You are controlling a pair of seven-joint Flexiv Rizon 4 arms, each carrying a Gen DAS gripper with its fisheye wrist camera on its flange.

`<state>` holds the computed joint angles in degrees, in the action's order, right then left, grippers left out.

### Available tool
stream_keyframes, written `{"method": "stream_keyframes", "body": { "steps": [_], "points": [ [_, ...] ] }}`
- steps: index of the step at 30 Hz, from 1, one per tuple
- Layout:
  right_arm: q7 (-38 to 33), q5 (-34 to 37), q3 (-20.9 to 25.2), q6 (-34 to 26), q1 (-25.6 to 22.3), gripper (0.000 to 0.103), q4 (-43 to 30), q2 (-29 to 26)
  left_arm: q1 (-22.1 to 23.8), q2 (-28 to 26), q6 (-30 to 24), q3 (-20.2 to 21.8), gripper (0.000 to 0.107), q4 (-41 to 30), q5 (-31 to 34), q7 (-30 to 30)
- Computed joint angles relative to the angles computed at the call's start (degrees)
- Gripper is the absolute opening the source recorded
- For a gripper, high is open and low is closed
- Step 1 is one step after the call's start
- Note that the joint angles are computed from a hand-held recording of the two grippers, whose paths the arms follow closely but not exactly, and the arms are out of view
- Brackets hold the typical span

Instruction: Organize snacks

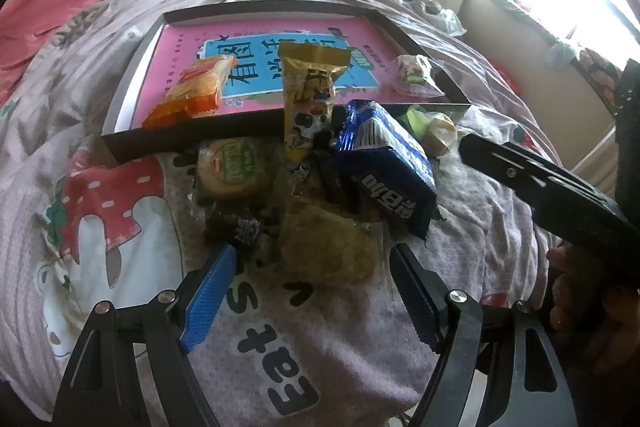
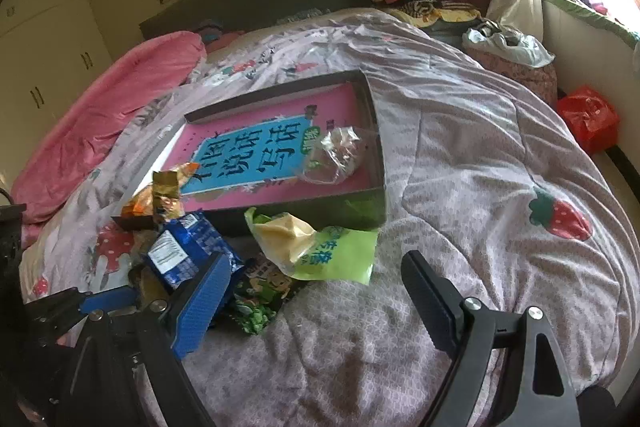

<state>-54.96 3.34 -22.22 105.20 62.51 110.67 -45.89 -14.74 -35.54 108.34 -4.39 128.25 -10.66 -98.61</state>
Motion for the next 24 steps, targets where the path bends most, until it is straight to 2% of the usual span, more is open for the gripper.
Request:
{"method": "stream_keyframes", "body": {
  "steps": [5, 8, 11, 17, 20, 24],
  "points": [
    [0.74, -1.35, 2.57, -1.27, -2.71, 0.087, -1.65, -0.61, 2.61, -0.50, 1.48, -2.22, 0.081, 0.19, 1.73, -0.46],
    [1.20, -2.12, 2.62, -1.51, -3.01, 0.087, -2.55, -1.34, 3.81, -0.72, 2.18, -3.31, 0.080, 0.21, 2.73, -0.84],
    [1.68, -3.23, 3.93, -2.08, -4.39, 0.087, -3.84, -1.98, 4.44, -1.00, 2.56, -3.89, 0.078, -0.01, 3.39, -1.17],
    [2.95, -4.03, 3.38, -1.69, -4.64, 0.087, -5.62, -3.42, 5.17, -1.46, 2.43, -4.68, 0.071, -0.59, 4.27, -1.67],
    [3.01, -4.00, 3.47, -1.23, -5.11, 0.080, -6.44, -4.03, 4.13, -1.48, 2.40, -3.77, 0.069, -0.77, 3.85, -1.60],
    [2.54, -4.88, 5.84, -0.99, -7.43, 0.075, -7.49, -4.31, 3.54, -1.56, 2.16, -3.21, 0.065, -0.98, 3.44, -1.50]
  ]
}}
